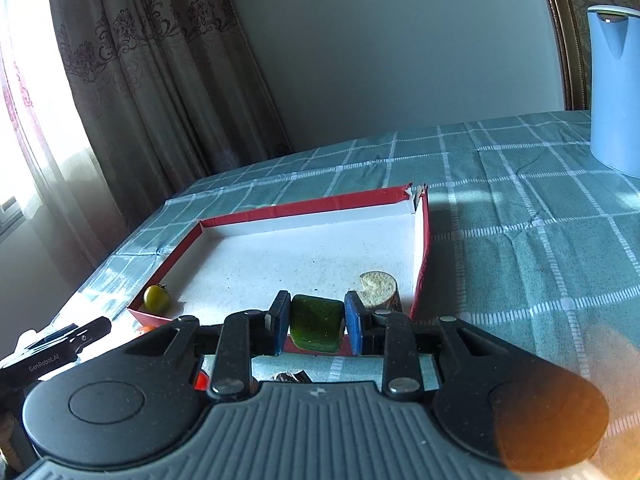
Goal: Organize fruits
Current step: 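Lower the cucumber piece into the red box and open the right gripper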
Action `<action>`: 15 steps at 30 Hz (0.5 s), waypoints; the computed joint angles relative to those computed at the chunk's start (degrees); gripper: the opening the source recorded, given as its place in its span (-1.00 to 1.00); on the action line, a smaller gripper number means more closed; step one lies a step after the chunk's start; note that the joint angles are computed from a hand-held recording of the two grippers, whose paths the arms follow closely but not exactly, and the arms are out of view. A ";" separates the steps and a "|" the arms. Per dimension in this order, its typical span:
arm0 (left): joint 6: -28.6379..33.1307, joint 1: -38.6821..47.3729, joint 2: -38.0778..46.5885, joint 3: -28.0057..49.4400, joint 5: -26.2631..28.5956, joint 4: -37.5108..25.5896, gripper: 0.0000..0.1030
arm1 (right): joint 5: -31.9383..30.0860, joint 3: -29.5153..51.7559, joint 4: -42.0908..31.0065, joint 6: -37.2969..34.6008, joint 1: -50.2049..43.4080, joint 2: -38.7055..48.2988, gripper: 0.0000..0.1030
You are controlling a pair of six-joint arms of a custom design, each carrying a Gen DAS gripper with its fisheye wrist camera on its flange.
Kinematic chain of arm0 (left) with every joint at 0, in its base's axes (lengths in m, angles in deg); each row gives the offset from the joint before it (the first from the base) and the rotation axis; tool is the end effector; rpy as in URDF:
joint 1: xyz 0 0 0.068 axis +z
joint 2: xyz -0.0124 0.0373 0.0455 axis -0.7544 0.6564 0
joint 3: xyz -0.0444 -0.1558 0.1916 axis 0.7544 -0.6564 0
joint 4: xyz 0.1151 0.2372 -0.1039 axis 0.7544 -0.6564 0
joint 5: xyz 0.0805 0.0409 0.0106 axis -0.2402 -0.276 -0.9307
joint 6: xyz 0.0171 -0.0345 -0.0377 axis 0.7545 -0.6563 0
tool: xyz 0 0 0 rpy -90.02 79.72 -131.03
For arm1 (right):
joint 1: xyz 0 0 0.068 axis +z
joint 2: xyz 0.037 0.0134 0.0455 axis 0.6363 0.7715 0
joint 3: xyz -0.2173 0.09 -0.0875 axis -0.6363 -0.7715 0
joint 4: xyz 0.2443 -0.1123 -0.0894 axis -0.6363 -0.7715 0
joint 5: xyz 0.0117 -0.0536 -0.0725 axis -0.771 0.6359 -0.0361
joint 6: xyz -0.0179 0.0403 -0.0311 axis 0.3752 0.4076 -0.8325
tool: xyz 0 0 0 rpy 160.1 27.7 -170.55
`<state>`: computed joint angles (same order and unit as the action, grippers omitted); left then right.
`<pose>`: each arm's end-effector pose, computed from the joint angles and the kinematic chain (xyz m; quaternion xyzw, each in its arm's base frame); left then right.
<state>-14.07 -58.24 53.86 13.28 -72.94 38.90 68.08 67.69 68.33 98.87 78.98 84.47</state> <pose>0.3075 -0.0607 0.0580 0.1274 0.8195 -0.1807 0.5287 0.1807 0.1226 0.1069 0.1790 0.8440 0.0960 0.4963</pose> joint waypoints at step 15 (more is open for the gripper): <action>-0.13 -0.03 -0.18 -0.08 -0.18 -0.15 1.00 | -1.55 4.64 11.54 -5.64 -4.20 17.82 -0.45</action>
